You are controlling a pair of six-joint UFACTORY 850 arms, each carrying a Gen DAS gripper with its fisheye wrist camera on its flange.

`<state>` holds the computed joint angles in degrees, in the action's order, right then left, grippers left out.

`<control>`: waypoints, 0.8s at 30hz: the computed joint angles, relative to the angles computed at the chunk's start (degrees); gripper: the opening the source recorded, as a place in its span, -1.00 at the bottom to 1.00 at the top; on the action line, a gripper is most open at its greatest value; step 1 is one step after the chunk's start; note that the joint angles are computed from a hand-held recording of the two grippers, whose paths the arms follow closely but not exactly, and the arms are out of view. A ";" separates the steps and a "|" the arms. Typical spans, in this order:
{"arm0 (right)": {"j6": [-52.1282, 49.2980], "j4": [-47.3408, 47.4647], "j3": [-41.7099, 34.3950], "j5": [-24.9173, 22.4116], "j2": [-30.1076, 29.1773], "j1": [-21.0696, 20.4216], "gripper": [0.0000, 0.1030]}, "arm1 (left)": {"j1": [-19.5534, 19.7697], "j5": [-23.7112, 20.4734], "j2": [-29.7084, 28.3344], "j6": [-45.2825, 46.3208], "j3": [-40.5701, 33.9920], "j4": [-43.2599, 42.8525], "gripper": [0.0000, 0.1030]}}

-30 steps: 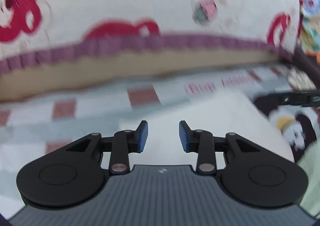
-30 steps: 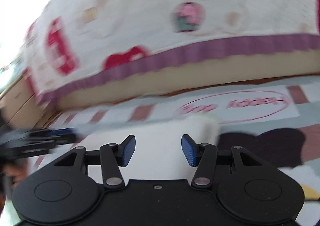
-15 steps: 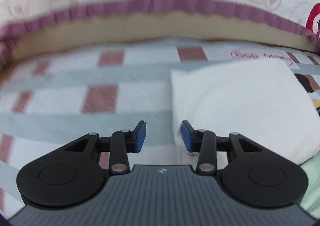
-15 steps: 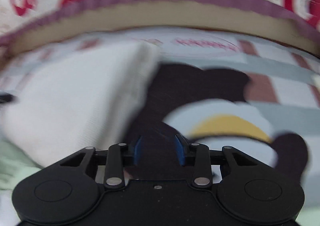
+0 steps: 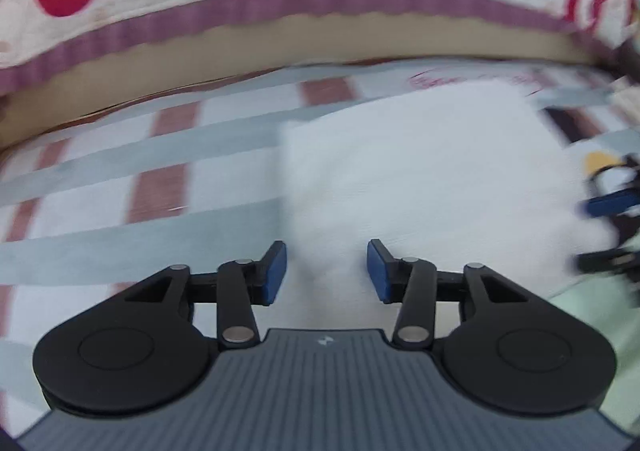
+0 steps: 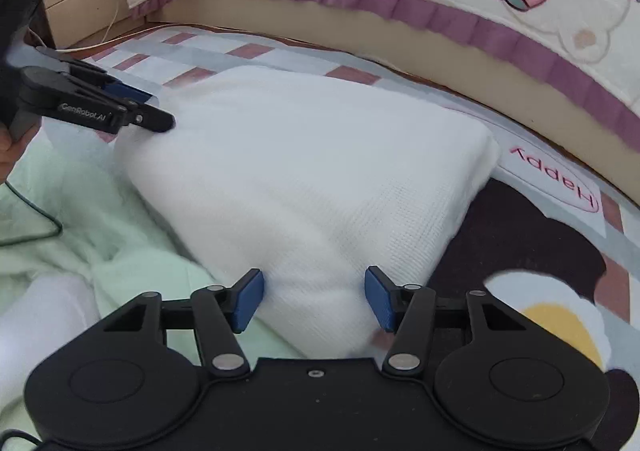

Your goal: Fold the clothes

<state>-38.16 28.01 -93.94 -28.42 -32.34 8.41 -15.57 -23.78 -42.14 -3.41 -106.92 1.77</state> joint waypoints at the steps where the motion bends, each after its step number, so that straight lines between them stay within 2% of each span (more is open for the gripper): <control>1: 2.56 -0.55 -0.64 -1.44 -0.26 -0.57 0.20 | 0.27 -0.62 -0.09 -1.68 -0.03 -0.48 -0.06; 2: 4.87 -0.91 -1.25 -2.69 -0.63 -1.08 0.32 | 0.82 -1.56 -0.21 -1.67 -0.18 -3.36 -0.06; 5: 10.57 -0.32 -3.28 -6.67 -1.97 -2.58 0.37 | 2.85 -5.00 -0.80 2.84 -1.51 -15.44 -0.06; 9: 12.10 2.93 -2.24 -5.76 -1.01 -3.68 0.39 | 4.08 -9.42 -1.50 -0.02 -3.68 -18.76 0.03; 12: 9.48 12.23 0.19 -4.03 0.24 -5.25 0.42 | 5.77 -13.19 -1.96 -0.29 -4.18 -26.36 0.06; 15: 3.01 28.42 1.26 -3.90 0.26 -7.22 0.43 | 7.57 -16.00 -2.19 2.49 -2.77 -37.59 0.06; 19: 5.74 37.72 0.86 -7.68 -1.46 -8.99 0.43 | 9.12 -20.10 -2.69 5.98 -0.58 -50.23 0.06; 21: 11.21 36.43 0.57 -8.67 -2.12 -9.21 0.43 | 9.28 -20.36 -2.60 7.32 1.33 -56.95 0.06; 24: 19.17 36.44 1.24 -10.03 -2.63 -9.70 0.43 | 8.64 -16.44 -2.35 6.95 3.35 -61.47 0.10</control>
